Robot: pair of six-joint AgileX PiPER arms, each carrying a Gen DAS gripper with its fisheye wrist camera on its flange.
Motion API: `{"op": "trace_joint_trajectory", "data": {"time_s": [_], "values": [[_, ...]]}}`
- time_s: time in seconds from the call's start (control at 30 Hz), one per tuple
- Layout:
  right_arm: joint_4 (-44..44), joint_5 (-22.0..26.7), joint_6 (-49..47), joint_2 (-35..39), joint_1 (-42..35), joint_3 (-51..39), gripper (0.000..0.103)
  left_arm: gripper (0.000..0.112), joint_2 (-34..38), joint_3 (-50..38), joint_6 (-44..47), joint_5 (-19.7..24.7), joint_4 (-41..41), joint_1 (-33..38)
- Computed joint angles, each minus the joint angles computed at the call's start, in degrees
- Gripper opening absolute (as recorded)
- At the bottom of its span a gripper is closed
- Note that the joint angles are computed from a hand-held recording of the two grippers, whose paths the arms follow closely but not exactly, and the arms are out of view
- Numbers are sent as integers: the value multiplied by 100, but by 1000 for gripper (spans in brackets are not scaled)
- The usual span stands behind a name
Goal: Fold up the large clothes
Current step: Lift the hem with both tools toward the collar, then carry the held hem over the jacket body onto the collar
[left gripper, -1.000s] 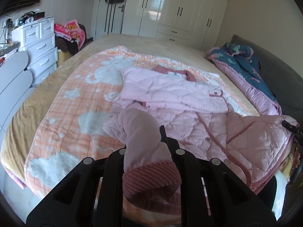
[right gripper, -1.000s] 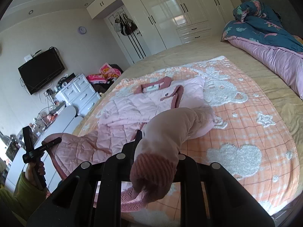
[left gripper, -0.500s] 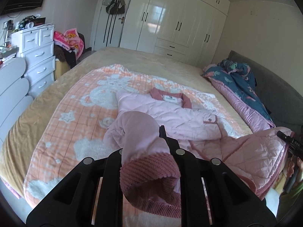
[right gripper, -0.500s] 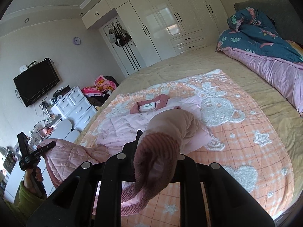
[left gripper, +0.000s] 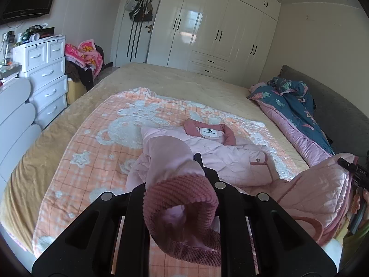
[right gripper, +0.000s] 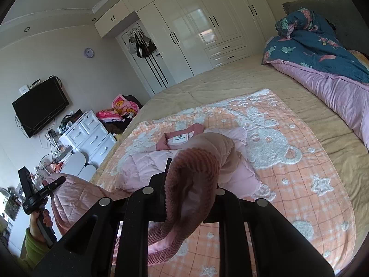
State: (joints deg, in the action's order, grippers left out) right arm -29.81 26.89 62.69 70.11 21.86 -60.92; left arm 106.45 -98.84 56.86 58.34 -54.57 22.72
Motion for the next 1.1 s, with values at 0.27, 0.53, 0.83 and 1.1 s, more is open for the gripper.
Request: {"op": "trace_joint_trajectory", "data": {"time_s": [0.27, 0.53, 0.83, 1.1], "values": [[846, 4, -1011, 508, -440, -656, 16, 9, 373, -694, -526, -110, 283, -250], [2452, 25, -2556, 1184, -1146, -1367, 16, 10, 1032, -1786, -1355, -245, 918, -646], [5350, 167, -4644, 2029, -2172, -1890, 18, 10, 1742, -2805, -2093, -362, 1508, -1027], [6587, 393, -5472, 2692, -2592, -2411, 22, 10, 2501, -4033, -2771, -194, 2129, -1306]]}}
